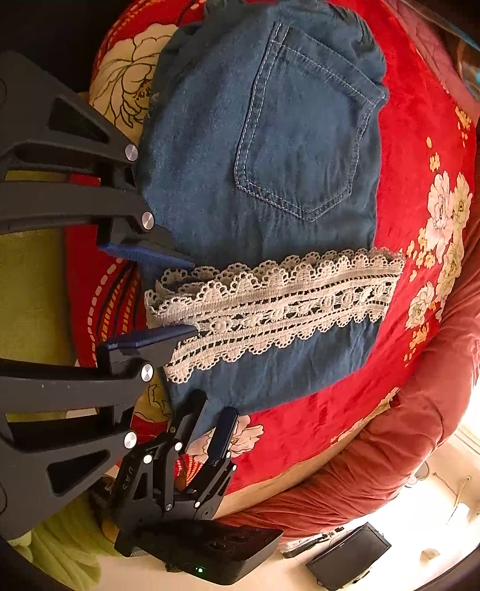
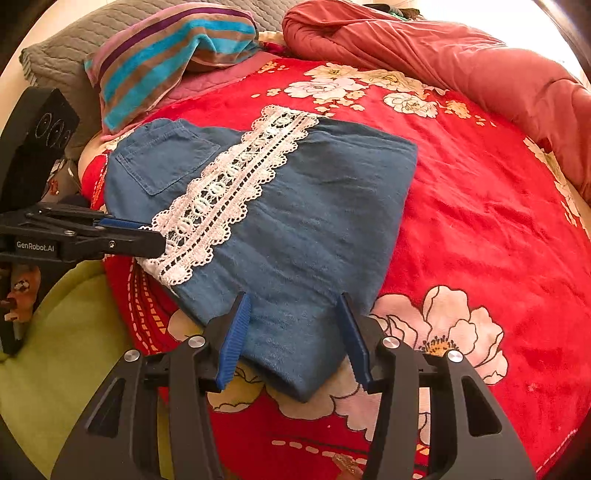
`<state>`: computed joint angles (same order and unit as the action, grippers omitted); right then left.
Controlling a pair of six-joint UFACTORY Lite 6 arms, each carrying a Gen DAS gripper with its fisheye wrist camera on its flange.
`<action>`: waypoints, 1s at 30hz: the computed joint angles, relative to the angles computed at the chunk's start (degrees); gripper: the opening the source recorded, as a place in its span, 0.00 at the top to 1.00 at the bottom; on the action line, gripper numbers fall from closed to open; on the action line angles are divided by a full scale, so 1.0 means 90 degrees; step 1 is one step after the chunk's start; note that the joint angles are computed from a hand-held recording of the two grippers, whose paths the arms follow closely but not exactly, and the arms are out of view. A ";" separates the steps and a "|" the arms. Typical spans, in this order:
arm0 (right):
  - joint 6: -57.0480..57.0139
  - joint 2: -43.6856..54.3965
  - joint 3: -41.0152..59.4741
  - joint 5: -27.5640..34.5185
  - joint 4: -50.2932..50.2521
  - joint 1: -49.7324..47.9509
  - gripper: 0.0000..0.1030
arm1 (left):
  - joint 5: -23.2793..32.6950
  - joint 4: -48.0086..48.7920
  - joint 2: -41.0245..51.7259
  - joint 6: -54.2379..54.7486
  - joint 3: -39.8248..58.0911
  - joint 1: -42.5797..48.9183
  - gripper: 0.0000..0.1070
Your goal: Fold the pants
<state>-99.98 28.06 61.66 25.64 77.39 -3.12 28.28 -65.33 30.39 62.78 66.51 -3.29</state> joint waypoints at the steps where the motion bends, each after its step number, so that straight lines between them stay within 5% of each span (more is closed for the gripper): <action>1: 0.0010 -0.0015 -0.0003 0.0007 -0.0003 -0.0007 0.53 | -0.0024 -0.0007 -0.0033 0.0015 -0.0029 -0.0007 0.77; 8: 0.0125 -0.0136 -0.0019 0.0087 -0.0070 -0.0147 0.43 | -0.0149 -0.0091 -0.0197 0.0155 -0.0181 -0.0067 0.71; 18: 0.0060 -0.0424 -0.0142 0.0056 0.0229 -0.0284 0.14 | -0.0299 -0.0273 -0.0478 0.0354 -0.0378 -0.0084 0.56; 30: 0.0485 -0.0636 0.0019 0.0252 0.0079 -0.0498 0.14 | -0.0827 -0.0507 -0.1215 0.0735 -0.0868 0.0064 0.24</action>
